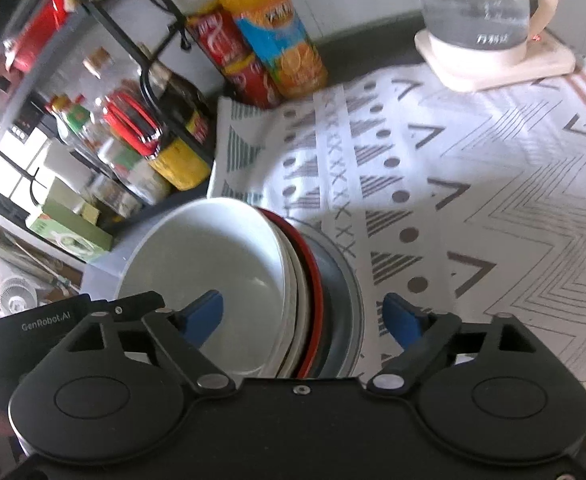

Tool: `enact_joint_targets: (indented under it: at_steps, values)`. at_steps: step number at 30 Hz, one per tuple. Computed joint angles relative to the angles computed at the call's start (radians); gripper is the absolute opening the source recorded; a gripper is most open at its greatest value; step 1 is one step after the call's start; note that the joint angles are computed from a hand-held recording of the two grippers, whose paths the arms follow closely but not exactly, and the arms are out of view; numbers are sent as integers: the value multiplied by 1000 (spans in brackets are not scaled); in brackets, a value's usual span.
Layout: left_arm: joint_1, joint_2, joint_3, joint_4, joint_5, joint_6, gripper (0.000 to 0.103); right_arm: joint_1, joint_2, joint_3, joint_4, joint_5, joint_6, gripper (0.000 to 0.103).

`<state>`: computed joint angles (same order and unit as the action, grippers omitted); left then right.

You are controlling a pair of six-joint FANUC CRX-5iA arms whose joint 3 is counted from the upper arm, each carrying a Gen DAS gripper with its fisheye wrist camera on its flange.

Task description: Organize plates and bowls

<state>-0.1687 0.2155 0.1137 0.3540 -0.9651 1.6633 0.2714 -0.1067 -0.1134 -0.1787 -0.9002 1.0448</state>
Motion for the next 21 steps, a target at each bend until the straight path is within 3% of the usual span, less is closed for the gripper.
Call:
enact_joint_targets:
  at_steps: [5,10,21]
  values:
    - [7,-56,-81,99,93,-85,77,20,-72,-55,75,36,-62,93]
    - [-8,-108,-136,172,139,-194,75,51,-170,-140,195,68,-170,96]
    - [-41,-253,-231,233,107,-316,74,199,-449,-365,490,11,-552,103]
